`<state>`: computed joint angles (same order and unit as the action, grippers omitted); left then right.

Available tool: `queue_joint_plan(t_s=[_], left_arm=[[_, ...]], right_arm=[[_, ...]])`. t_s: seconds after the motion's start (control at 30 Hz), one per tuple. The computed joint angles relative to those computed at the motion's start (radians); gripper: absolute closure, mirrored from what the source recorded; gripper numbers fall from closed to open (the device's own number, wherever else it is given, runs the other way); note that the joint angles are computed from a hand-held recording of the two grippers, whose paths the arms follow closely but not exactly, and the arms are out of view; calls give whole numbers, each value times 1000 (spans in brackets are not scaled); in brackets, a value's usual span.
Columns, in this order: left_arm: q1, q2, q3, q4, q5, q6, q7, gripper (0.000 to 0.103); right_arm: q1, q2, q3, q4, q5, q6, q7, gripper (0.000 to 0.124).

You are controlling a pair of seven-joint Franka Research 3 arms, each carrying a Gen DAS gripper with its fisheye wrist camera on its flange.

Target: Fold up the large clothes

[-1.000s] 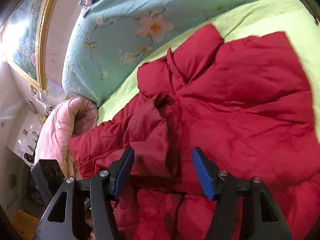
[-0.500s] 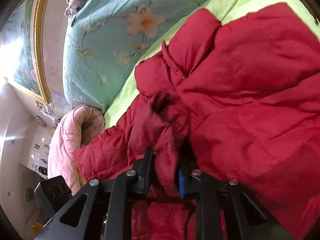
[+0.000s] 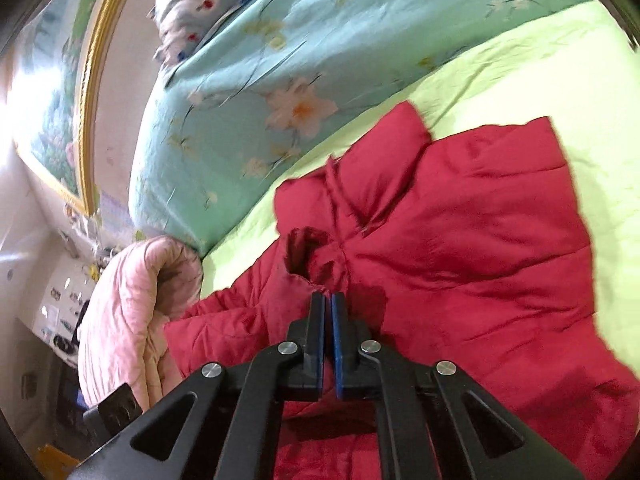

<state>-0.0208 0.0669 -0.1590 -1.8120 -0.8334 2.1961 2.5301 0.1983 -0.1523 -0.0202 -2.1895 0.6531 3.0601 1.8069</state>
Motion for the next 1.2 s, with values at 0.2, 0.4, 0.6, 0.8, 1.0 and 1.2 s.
queue_joint_plan(t_s=[0.2,0.4,0.6,0.8,1.0,1.2], left_arm=[[14,-3,13,4,-64,69,25,47],[34,89,1,111,-57,152,-62,47],[40,231,-47,250,102,191,-175,47],[62,275,-88,257,219,187,-212,47],[85,271,-113,245,224,188,-208,47],[89,280,-123,285,213,161,-230,47]], right_arm=[[-93,-60,28,-74,-147,12,141,122],[-169,-146,53,-148,-206,70,207,122],[-356,-159,186,-192,-374,16,385,122],[-385,-140,197,-205,-502,-31,501,122],[-536,-192,336,-137,-846,-192,741,114],[-507,-124,346,14,-1041,-197,756,80]])
